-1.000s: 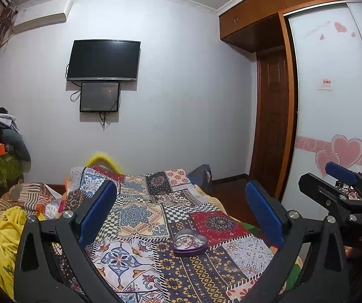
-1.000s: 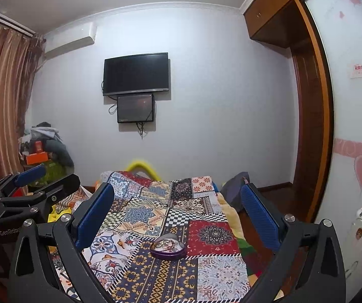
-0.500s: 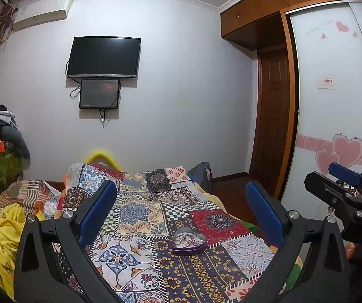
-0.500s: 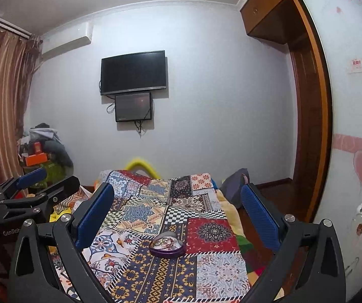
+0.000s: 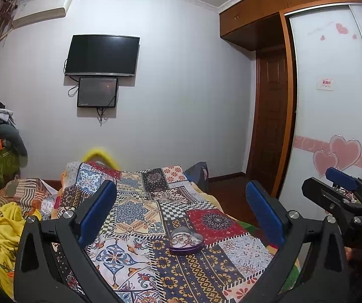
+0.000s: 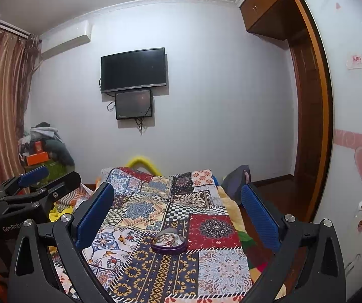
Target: Organize jewelry
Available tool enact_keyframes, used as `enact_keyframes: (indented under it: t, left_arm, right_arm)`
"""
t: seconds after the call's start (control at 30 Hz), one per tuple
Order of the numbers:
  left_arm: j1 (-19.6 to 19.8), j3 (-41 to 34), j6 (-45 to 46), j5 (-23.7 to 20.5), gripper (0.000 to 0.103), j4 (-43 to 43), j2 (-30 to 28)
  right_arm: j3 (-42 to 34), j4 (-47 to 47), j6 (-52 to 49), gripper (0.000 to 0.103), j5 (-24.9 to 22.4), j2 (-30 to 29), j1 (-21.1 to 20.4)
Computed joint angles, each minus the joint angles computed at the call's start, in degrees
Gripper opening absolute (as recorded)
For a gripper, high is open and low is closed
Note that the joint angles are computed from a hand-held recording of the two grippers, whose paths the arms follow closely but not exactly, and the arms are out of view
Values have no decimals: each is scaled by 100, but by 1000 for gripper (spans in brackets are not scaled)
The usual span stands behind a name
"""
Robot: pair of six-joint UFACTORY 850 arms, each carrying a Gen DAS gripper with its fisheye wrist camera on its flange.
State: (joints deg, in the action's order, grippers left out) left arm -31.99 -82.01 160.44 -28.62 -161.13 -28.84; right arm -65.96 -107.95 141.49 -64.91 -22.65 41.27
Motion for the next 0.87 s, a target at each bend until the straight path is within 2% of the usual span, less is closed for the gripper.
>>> enact_keyframes:
  t: [0.87]
  left_arm:
    - [9,-80,-153,115,103,180,-78]
  right_arm:
    - [15,-81,160,100,55,-15,-33]
